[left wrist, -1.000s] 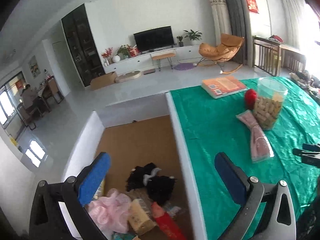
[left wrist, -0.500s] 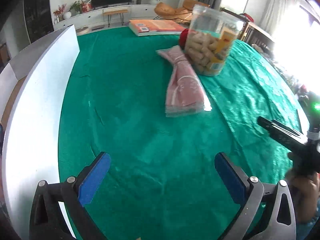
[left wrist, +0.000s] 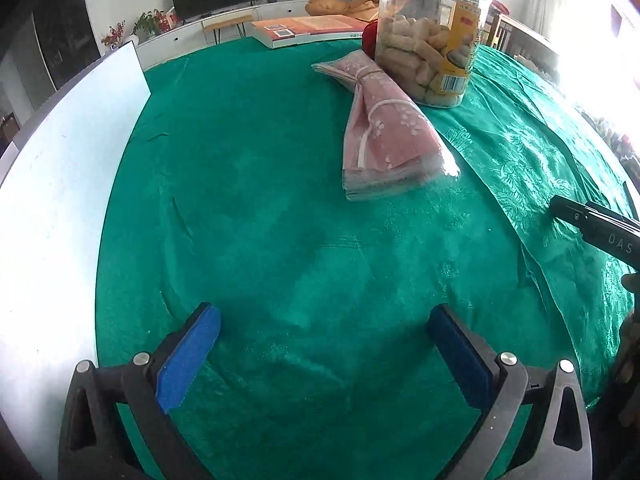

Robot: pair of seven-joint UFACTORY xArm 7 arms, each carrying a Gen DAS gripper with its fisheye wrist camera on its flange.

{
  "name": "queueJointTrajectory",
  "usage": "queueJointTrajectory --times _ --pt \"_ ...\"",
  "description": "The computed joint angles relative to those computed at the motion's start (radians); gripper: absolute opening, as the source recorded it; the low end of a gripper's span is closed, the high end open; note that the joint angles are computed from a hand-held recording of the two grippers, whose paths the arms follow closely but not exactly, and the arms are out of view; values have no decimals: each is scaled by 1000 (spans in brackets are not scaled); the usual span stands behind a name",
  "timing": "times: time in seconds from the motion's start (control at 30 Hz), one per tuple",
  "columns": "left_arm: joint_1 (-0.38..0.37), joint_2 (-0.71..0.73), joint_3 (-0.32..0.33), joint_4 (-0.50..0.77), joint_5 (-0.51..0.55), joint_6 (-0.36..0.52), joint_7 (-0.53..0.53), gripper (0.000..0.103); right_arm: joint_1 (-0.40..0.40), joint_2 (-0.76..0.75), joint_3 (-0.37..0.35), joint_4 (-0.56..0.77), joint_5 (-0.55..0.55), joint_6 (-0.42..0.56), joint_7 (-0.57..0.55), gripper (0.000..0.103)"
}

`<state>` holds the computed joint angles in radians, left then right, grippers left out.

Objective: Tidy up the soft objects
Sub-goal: 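Move both open tools back over the table toward the pink towel packet, then grasp the pink towel packet with the left tool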

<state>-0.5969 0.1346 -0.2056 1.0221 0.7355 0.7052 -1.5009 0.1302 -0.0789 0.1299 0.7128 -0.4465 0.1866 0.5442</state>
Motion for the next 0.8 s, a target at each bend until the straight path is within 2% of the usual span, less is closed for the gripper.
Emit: queueJointTrajectory --times 0.07,0.1,0.13,0.17,0.23,0.37,0.5,0.6,0.67,0.7,0.73,0.77,0.8 --pt "22 -7 -3 2 -86 -23 78 103 4 -3 -6 -6 25 -9 -19 79" --pt "35 -24 6 -19 -91 -88 77 103 5 -4 -8 -9 39 -15 -29 79" --pt "45 -45 14 -38 -55 -157 35 103 4 -5 -7 -11 43 -17 -30 79" --pt "46 -50 23 -33 -10 -184 -7 103 2 -6 -5 -12 41 -17 -26 79" --pt "55 -26 24 41 22 -160 -1 103 2 -5 -4 -12 47 -19 -33 80" --pt "75 122 53 264 -52 -105 182 103 1 -4 -3 -10 56 -20 -43 81" --pt "61 302 94 481 -146 38 342 103 10 -4 -11 -14 103 -30 -78 81" --pt "38 363 127 533 -188 87 392 103 21 -4 -23 -17 172 -43 -134 81" --pt "21 327 156 455 -175 20 355 101 26 -4 -28 -20 213 -52 -166 81" --pt "11 297 174 404 -152 -21 311 92 26 -3 -27 -21 225 -54 -174 81" --pt "-8 273 195 372 -112 -24 261 70 25 -3 -26 -21 232 -56 -178 81" --pt "-13 246 205 339 -84 -24 219 59 23 -2 -24 -19 234 -56 -179 81" --pt "-1 221 203 309 -80 -31 196 52 21 -1 -22 -19 235 -56 -179 81"
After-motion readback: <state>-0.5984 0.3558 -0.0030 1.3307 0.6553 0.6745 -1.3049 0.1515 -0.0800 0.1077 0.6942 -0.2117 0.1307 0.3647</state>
